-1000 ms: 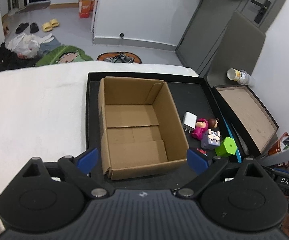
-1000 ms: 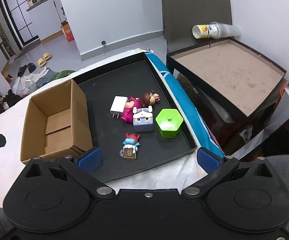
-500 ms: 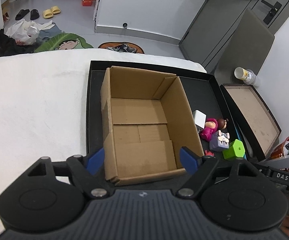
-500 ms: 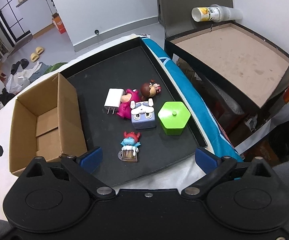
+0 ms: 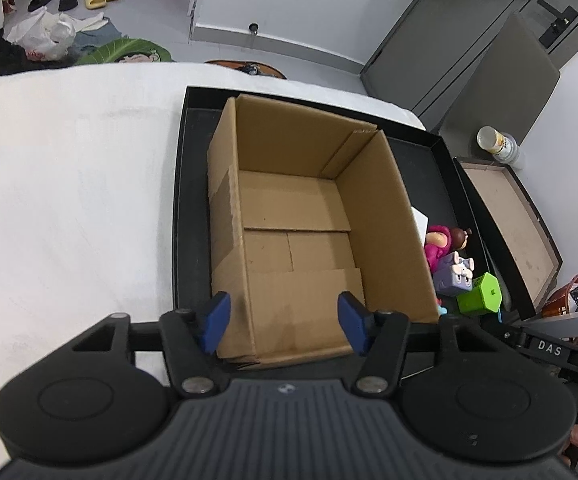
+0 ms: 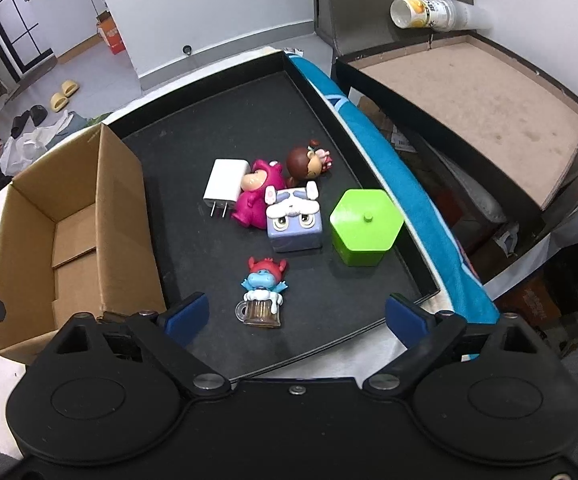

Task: Organize rigid objects
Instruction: 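Grasp the cardboard box wall with the left gripper and pull it closer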

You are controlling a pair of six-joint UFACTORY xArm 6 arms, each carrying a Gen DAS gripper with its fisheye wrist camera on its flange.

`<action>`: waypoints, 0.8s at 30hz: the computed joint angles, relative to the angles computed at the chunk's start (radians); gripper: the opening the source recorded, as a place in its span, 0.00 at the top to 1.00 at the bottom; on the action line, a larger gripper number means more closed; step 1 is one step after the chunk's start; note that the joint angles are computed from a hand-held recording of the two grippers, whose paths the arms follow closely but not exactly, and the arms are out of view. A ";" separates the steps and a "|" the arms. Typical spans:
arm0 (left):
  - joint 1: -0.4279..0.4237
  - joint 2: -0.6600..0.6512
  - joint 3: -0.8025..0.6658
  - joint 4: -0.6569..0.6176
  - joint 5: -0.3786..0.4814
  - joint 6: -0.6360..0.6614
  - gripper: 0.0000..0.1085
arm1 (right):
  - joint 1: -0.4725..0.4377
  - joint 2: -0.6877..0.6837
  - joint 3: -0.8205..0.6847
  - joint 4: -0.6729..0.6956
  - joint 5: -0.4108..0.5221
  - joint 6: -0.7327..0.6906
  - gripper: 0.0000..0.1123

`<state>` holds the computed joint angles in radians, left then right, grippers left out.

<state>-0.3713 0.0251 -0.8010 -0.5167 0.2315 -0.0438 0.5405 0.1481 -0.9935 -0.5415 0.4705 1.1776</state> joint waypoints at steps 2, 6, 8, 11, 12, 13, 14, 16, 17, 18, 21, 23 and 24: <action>-0.001 0.010 -0.003 -0.023 -0.001 0.014 0.51 | 0.000 0.018 -0.005 0.009 -0.016 0.001 0.18; -0.001 0.017 0.001 -0.002 -0.014 -0.008 0.55 | 0.001 0.062 -0.035 0.038 -0.030 -0.012 0.18; 0.001 0.019 0.002 0.018 -0.014 -0.022 0.57 | 0.002 0.085 -0.054 0.048 -0.036 -0.021 0.18; 0.008 0.029 -0.003 0.047 -0.003 -0.052 0.61 | 0.001 0.118 -0.078 0.067 -0.041 -0.037 0.19; 0.010 0.033 -0.006 0.051 0.000 -0.058 0.62 | -0.002 0.123 -0.077 0.078 -0.048 -0.040 0.20; 0.011 0.036 -0.008 0.052 0.003 -0.061 0.62 | -0.003 0.125 -0.075 0.082 -0.056 -0.042 0.20; 0.012 0.041 -0.010 0.055 0.006 -0.067 0.62 | -0.003 0.129 -0.076 0.082 -0.056 -0.043 0.20; 0.014 0.045 -0.009 0.070 0.009 -0.082 0.64 | -0.003 0.136 -0.077 0.085 -0.058 -0.040 0.20; 0.013 0.046 -0.008 0.080 0.008 -0.089 0.65 | -0.002 0.140 -0.079 0.088 -0.060 -0.041 0.20; 0.012 0.046 -0.006 0.093 0.003 -0.099 0.65 | -0.001 0.147 -0.084 0.088 -0.061 -0.040 0.21; 0.013 0.044 -0.003 0.077 0.002 -0.083 0.67 | 0.006 0.169 -0.104 0.083 -0.048 -0.034 0.25; 0.015 0.042 -0.004 0.057 0.007 -0.067 0.68 | 0.013 0.183 -0.117 0.069 -0.037 -0.021 0.26; 0.016 0.042 -0.004 0.056 0.010 -0.067 0.68 | 0.015 0.190 -0.123 0.064 -0.033 -0.017 0.27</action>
